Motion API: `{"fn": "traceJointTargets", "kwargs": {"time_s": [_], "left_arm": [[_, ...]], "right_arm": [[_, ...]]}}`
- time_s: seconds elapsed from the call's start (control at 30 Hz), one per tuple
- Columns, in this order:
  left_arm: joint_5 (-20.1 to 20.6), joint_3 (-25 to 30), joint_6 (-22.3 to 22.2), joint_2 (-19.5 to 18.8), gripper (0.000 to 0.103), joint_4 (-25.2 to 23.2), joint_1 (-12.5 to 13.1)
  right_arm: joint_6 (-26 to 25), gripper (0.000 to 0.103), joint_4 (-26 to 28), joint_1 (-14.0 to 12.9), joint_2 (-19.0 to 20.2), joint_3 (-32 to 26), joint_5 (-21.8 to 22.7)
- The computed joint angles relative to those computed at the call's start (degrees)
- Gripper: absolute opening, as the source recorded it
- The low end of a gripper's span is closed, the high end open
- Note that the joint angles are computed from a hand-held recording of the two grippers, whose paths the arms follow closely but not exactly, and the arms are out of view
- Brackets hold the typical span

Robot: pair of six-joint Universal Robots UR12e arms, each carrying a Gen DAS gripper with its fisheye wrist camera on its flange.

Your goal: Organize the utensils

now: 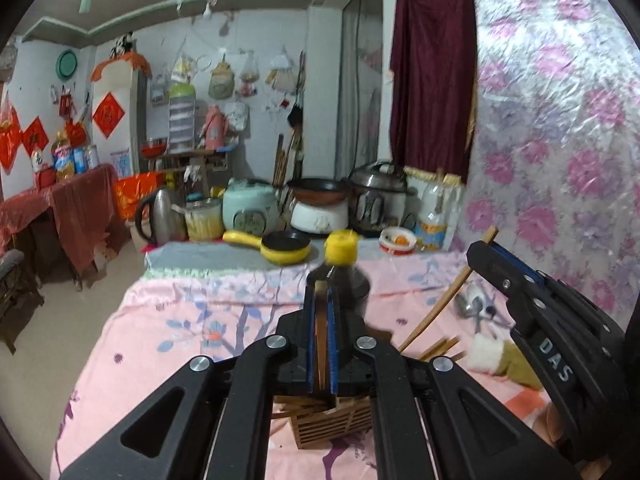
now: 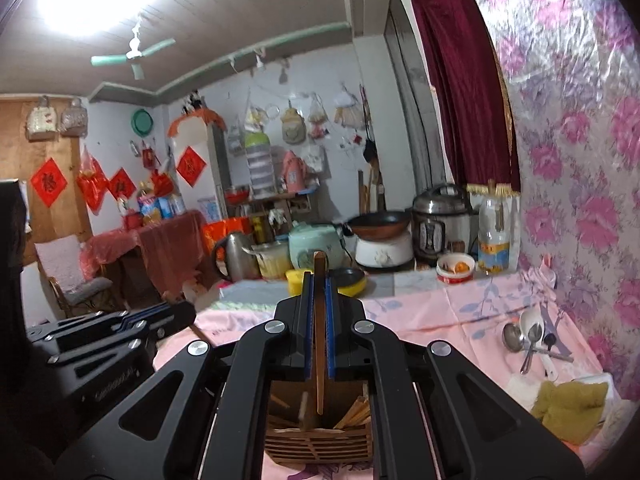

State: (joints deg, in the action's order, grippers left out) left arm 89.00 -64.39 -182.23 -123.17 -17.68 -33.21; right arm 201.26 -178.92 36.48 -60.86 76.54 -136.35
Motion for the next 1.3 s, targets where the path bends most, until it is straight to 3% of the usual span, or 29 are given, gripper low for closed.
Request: {"fn": "traceJointTargets", "kwargs": {"time_s": [0.07, 0.1, 0.2, 0.33, 0.47, 0.6, 0.73, 1.0, 1.07, 1.17, 1.3], "left_arm": [[0.91, -0.81, -0.12, -0.07, 0.061, 0.10, 0.11], [2.43, -1.74, -0.54, 0.00, 0.063, 1.59, -0.01], [2.16, -3.26, -0.85, 0.71, 0.063, 2.24, 0.44], [2.31, -5.89, -2.32, 2.42, 0.065, 3.55, 1.01], [4.27, -9.47, -3.56, 4.63, 0.078, 6.94, 1.00], [7.60, -12.91, -2.81, 6.54, 0.079, 9.15, 0.11], [12.21, -17.42, -1.93, 8.53, 0.085, 12.39, -1.31], [17.73, -25.80, -3.03, 13.18, 0.090, 16.80, -3.76], [19.87, -27.31, -2.32, 13.95, 0.097, 18.47, -4.56], [23.53, -30.29, -1.31, 15.58, 0.097, 20.92, -6.05], [24.99, -33.19, -1.98, 17.42, 0.097, 21.22, -6.89]], "right_arm": [[3.41, 0.011, 4.11, -0.52, -0.19, 0.73, 0.17], [5.85, 0.014, 6.07, -0.74, -0.68, 1.65, 0.20], [8.02, 0.021, 6.01, -0.62, -1.80, 3.53, -0.42], [6.89, 0.030, 3.11, 0.79, -2.83, 5.02, -3.71], [5.71, 0.037, -0.11, 2.25, -3.70, 6.41, -6.25], [5.90, 0.047, -1.37, 3.85, -4.13, 7.49, -8.50], [6.16, 0.065, -2.64, 5.65, -4.37, 8.72, -11.44], [6.84, 0.082, -5.08, 9.87, -5.39, 11.07, -17.29], [7.07, 0.084, -5.36, 11.14, -5.65, 11.77, -18.57], [10.08, 0.089, -4.01, 12.49, -6.28, 13.11, -19.47], [21.35, 0.091, 5.93, 13.82, -8.28, 15.68, -19.37]]}}
